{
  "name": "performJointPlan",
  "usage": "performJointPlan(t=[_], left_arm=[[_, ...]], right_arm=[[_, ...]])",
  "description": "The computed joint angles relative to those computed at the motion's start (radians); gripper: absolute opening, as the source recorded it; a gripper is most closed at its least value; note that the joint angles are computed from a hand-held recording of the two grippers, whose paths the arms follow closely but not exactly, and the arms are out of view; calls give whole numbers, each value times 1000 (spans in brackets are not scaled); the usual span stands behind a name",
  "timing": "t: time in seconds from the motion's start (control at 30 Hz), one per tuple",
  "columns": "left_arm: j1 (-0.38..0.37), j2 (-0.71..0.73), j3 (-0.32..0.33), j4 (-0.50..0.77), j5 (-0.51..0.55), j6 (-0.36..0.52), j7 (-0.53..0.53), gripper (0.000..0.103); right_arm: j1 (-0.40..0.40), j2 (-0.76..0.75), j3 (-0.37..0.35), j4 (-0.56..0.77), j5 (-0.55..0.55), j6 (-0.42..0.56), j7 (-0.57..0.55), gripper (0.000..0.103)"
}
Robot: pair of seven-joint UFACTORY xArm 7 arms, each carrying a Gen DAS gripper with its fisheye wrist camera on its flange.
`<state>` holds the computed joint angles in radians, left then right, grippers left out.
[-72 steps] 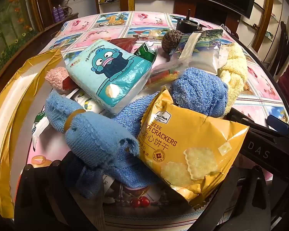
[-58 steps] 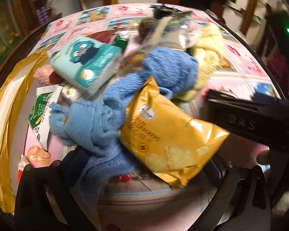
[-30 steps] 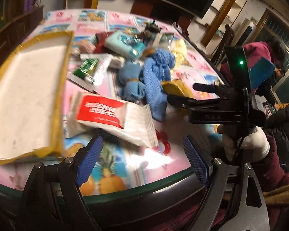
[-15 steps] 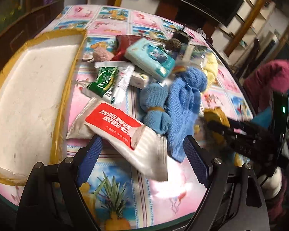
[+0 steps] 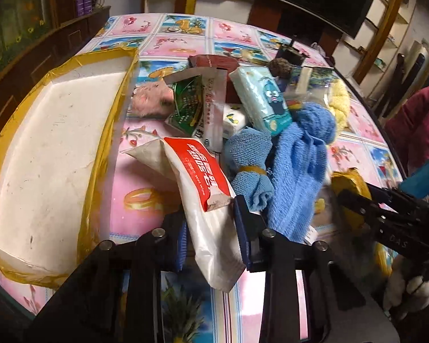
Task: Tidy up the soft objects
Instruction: 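Grasp white red-label packet with left tool while right tool grasps yellow cracker bag, then carry both items into the white box and open both tools to release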
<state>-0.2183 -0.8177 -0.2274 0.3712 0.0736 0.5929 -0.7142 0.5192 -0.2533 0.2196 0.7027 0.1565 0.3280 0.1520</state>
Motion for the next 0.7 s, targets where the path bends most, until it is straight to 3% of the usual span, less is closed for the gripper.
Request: performJointPlan(t=[0.17,0.33,0.5,0.7], left_arm=[[-48,-83,17,-13,-25,40,25,28],[-66,-89,16,-10,-43,-22,56,26],[-83,-111,22,-2,-60,-37,75,26],[-40,-251,81,-14,-75,-7,114,26]], right_arm=[[7,2,-6,0,15,-6,-6,48],[15,0,-17,-5,41,-13,-29,46],[60,-8,-65,-19,163,-34,-109,44],[77,-76,-72,-54,218,-42,-145,44]])
